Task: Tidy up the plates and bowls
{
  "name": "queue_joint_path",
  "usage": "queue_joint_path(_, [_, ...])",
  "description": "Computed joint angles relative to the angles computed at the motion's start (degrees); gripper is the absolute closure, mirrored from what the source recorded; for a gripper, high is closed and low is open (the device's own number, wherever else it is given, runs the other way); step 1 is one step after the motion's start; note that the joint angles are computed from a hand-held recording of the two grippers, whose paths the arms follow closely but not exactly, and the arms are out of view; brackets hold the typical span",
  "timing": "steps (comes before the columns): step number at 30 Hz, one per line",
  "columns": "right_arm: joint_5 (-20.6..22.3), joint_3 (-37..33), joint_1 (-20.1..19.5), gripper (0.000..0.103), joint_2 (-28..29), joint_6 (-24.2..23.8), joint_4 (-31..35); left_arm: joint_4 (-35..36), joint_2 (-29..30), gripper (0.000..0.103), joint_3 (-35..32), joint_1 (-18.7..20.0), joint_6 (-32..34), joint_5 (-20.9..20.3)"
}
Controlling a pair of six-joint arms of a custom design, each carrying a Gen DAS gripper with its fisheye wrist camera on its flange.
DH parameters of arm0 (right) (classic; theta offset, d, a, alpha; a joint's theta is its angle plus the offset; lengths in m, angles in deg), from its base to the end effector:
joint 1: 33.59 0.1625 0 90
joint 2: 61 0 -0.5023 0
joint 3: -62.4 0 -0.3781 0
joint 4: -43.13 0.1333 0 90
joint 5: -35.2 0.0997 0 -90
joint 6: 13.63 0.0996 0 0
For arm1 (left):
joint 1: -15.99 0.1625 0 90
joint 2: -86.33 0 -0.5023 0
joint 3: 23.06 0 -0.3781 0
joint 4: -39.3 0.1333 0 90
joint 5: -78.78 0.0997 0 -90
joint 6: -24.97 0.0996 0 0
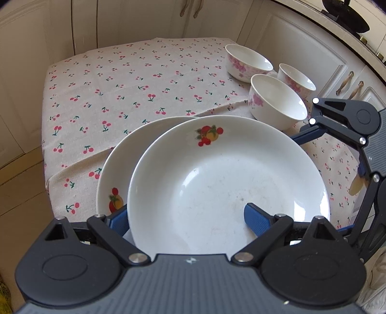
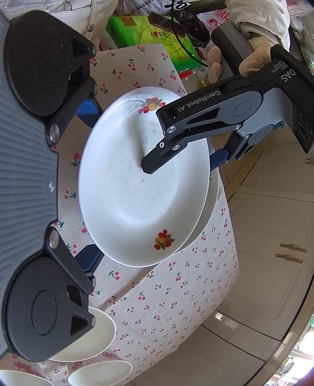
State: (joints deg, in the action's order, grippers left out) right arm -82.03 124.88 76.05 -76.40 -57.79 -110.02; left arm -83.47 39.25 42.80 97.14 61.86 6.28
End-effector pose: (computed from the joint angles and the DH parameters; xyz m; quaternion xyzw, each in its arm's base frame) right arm 0.3724 -0.7824 -0.0385 0.4806 -0.8344 0.0833 0.2566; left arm 0.0352 -0.8351 0.3405 0.3642 0.9111 -0.0802 0.1757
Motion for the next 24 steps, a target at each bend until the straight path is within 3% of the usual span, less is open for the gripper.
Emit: queue_joint_path(24, [0.60, 0.08, -0.03, 0.000, -0.25, 0.61, 0.74, 2.04, 0.26, 0.008, -2.48, 0.13, -0.22, -0.44])
